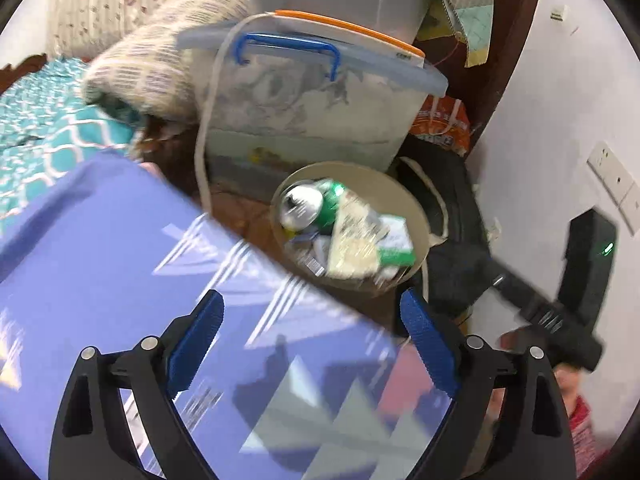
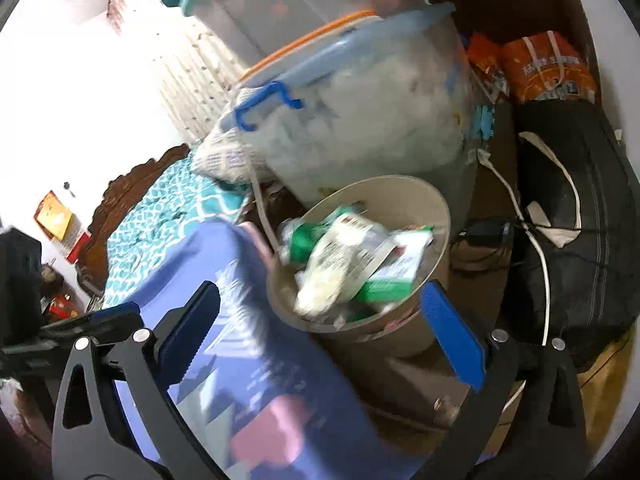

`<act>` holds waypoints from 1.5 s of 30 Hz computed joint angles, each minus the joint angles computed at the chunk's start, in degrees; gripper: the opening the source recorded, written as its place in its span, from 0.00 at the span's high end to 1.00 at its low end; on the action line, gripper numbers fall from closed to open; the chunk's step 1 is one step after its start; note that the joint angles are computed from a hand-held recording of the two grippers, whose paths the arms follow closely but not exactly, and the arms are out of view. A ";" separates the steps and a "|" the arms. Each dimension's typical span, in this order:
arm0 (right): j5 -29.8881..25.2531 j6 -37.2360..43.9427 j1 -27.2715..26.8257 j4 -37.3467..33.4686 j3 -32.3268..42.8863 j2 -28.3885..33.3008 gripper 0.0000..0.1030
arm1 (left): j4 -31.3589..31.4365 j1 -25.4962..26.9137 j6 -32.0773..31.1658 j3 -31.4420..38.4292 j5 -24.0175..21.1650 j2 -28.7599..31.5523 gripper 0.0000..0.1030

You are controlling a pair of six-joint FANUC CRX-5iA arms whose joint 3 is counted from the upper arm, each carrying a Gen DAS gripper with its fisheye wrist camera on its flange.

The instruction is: Collect trash

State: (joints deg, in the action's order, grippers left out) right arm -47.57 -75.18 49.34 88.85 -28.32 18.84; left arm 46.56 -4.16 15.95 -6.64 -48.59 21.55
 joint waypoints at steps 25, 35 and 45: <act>-35.31 31.14 21.69 -32.30 48.81 23.93 0.03 | 18.02 18.75 -24.80 -27.96 12.56 -22.76 0.08; -41.62 35.87 23.58 -29.27 57.52 28.03 0.03 | 20.41 21.40 -26.68 -29.71 12.58 -25.27 0.08; -42.33 34.35 24.03 -28.70 57.84 28.24 0.03 | 20.64 21.90 -28.17 -30.58 12.16 -26.59 0.08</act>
State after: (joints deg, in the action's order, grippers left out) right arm -89.90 -40.83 73.37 60.15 29.52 47.08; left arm 67.20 17.74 -12.22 -37.22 -36.43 -5.04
